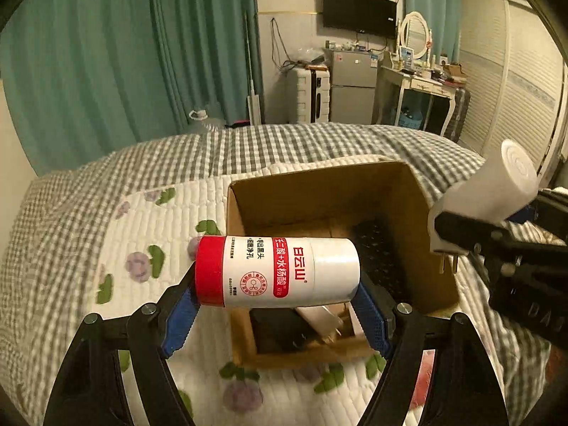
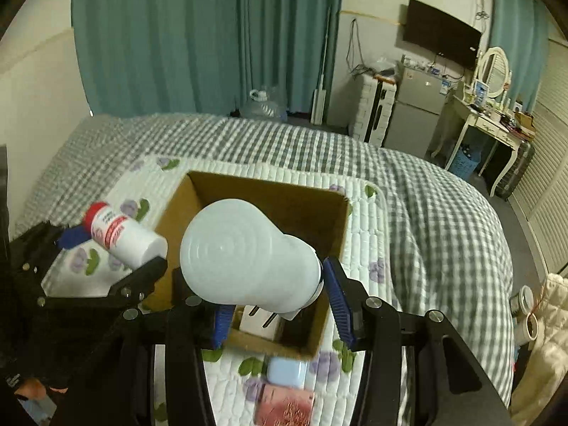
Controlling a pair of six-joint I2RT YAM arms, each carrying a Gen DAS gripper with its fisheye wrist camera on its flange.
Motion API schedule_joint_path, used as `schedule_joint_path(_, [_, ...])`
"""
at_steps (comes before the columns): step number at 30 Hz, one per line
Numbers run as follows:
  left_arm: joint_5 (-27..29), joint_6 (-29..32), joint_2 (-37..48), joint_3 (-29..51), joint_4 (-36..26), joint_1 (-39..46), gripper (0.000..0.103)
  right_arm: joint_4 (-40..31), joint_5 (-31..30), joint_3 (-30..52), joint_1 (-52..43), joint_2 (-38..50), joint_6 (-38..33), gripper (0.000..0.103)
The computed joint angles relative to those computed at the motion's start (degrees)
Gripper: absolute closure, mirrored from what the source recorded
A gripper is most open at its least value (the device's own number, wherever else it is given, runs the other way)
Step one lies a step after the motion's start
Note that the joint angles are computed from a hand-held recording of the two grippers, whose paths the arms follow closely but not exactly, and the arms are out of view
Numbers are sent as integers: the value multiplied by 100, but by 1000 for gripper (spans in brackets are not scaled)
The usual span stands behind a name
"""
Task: Organize rigid objects
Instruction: 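Lower both bottles into the cardboard box and open both grippers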
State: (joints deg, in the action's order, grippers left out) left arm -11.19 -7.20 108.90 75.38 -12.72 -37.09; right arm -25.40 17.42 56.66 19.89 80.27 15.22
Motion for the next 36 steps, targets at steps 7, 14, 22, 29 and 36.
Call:
schedule_joint_path(7, [-20, 167, 1190, 776, 320, 123, 23, 1084, -229, -15, -374, 1219, -325, 57])
schedule_joint_path(14, [-255, 537, 1306, 733, 772, 39, 24, 1688, -427, -21, -649, 1774, -560, 57])
schedule_joint_path(22, [-57, 358, 734, 580, 449, -25, 13, 1463, -256, -74, -683, 1135, -433, 46])
schedule_joint_path(29, [-241, 162, -687, -353, 143, -292, 7, 369, 101, 3, -429, -12, -102, 30])
schedule_joint_path(36, [-339, -227, -2293, -1468, -320, -664, 1, -1197, 1075, -207, 512, -1730, 427, 20])
